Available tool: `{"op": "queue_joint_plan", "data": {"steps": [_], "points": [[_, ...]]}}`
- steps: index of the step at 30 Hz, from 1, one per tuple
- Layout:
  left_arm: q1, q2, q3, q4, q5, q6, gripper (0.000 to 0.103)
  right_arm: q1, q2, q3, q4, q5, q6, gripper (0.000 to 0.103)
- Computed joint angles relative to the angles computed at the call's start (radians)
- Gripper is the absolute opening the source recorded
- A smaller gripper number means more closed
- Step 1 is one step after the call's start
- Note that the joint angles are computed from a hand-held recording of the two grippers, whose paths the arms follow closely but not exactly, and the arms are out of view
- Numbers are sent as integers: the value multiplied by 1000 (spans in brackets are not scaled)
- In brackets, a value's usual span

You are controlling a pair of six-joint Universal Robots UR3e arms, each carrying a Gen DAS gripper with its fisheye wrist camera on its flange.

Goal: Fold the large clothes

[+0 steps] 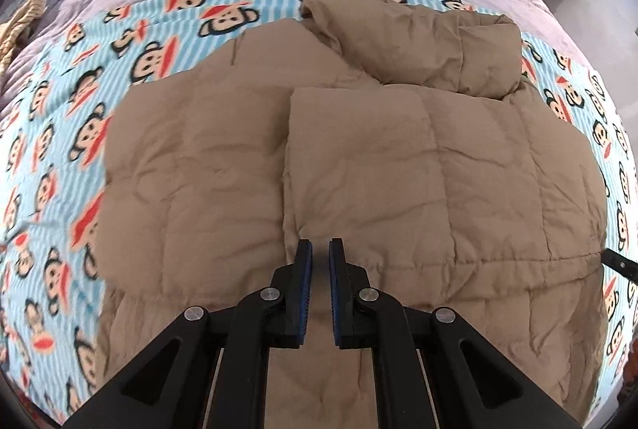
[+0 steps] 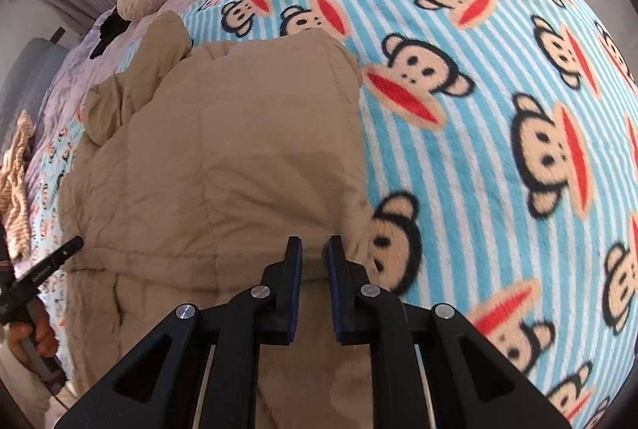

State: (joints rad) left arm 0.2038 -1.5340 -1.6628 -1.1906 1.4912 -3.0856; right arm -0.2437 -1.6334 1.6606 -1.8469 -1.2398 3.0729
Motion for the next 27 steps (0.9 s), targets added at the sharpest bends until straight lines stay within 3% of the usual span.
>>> {"op": "queue_joint_plan", "data": {"steps": [8,11,20,27], "points": [[-56,82,69,-166,35,-55,9,-96,-123,-41,256,49,-39,33],[-84,120,82,-231,45,-76,9,-115,-168,-49,326,61,-63,44],[-129,269,43,-352,71,-157,10,-116,-238,-74,463,84,-134,50],[-83,400,28,-462,30,-104,10,-82,-303,-98,539,91,-124,56]]}}
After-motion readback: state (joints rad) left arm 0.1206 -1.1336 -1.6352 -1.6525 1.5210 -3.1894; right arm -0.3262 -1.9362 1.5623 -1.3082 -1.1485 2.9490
